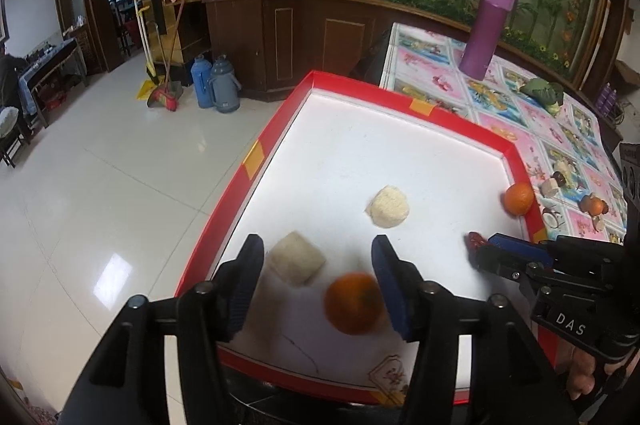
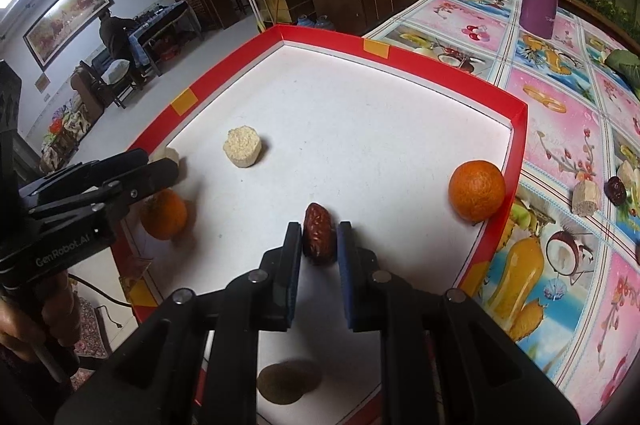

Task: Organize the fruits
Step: 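Carry date and white cube into the tray and open both tools, then move both open tools back over the remaining fruits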

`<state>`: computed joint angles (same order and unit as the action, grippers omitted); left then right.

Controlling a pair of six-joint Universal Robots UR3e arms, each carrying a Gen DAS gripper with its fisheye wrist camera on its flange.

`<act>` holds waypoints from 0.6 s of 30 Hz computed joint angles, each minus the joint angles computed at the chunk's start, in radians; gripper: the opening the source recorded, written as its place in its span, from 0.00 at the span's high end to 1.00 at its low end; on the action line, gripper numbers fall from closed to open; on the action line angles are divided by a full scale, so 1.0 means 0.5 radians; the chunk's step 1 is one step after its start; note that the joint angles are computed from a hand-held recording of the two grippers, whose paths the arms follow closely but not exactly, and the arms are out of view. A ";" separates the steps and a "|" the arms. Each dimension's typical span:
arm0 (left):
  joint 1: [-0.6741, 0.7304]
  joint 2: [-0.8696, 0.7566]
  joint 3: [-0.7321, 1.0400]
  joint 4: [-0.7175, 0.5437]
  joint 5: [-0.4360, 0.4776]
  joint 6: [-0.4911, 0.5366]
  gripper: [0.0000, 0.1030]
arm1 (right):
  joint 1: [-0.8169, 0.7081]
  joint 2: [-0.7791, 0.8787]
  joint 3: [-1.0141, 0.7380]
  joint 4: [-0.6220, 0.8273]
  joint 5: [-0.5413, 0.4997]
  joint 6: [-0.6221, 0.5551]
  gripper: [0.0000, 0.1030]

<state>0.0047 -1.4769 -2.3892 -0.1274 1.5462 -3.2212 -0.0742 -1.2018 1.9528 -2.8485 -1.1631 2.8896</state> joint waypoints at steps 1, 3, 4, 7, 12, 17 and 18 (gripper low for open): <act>-0.014 0.009 0.010 -0.005 -0.001 0.004 0.45 | -0.026 -0.022 0.025 -0.006 0.031 -0.003 0.80; -0.056 0.021 0.035 -0.023 -0.008 0.014 0.42 | -0.093 -0.070 0.062 0.007 0.120 -0.025 0.80; -0.075 0.020 0.051 -0.032 -0.003 0.018 0.42 | -0.126 -0.099 0.090 -0.003 0.156 -0.030 0.80; -0.176 -0.011 0.120 -0.053 0.036 -0.005 0.42 | -0.218 -0.197 0.170 -0.047 0.205 -0.040 0.80; -0.425 -0.151 0.323 -0.112 0.097 -0.063 0.42 | -0.423 -0.361 0.300 -0.058 0.230 -0.069 0.80; -0.683 -0.370 0.610 -0.202 0.114 -0.104 0.42 | -0.771 -0.563 0.490 -0.012 0.304 -0.175 0.80; -0.726 -0.412 0.667 -0.224 0.111 -0.112 0.42 | -0.835 -0.589 0.509 0.004 0.318 -0.197 0.80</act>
